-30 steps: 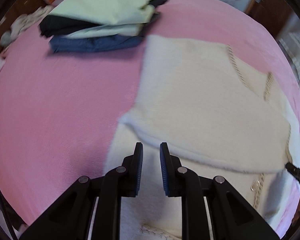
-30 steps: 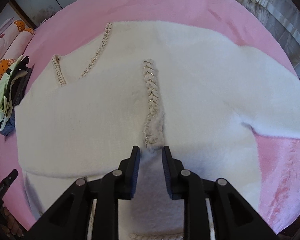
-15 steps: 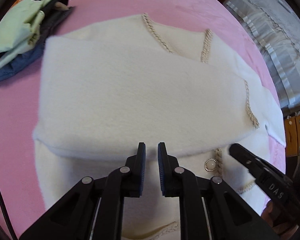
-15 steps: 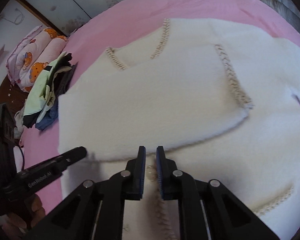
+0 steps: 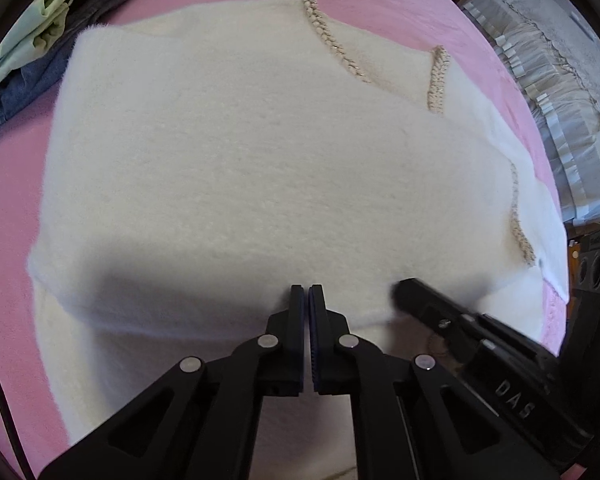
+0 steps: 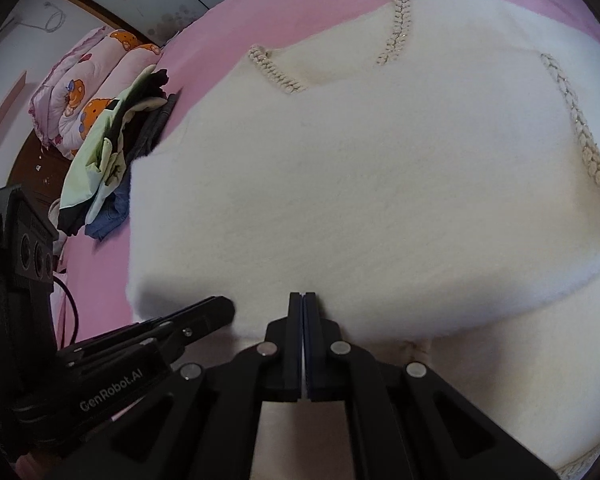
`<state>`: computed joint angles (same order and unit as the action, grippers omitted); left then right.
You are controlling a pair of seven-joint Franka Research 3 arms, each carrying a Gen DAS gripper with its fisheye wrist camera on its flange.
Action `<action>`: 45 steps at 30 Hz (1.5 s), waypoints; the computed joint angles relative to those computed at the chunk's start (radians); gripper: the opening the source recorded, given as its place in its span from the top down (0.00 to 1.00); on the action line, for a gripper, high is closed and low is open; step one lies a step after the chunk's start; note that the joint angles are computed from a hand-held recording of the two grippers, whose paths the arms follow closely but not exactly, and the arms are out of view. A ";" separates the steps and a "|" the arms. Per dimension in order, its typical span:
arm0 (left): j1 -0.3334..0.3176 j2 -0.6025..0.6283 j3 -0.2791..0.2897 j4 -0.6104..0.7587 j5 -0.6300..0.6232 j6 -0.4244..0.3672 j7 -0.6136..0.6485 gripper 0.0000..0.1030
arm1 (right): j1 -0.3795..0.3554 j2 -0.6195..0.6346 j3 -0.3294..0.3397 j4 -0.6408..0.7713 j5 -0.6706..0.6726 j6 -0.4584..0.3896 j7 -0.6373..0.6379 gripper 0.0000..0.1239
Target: Fold large clothes
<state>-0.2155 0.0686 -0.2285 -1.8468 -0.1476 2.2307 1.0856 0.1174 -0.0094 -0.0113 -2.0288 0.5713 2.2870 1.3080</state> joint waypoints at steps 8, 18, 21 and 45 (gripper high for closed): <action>0.029 -0.086 0.033 -0.100 0.077 -0.003 -0.061 0.98 | -0.043 -0.021 -0.029 -0.019 -0.137 0.057 0.075 1.00; 0.048 -0.144 0.047 -0.164 0.108 -0.003 -0.083 0.99 | -0.108 -0.019 -0.058 -0.020 -0.353 0.119 0.229 1.00; 0.043 -0.131 0.041 -0.146 0.135 -0.017 -0.099 0.99 | -0.120 -0.030 -0.065 -0.033 -0.335 0.126 0.237 1.00; 0.042 0.043 0.028 0.126 0.055 -0.011 0.105 0.94 | -0.010 -0.007 -0.005 0.033 -0.023 0.098 0.054 1.00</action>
<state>-0.1734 0.1112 -0.2008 -1.7205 -0.0924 2.2199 1.1909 0.1076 -0.0162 -0.0162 -1.9958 0.5485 2.3850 1.3620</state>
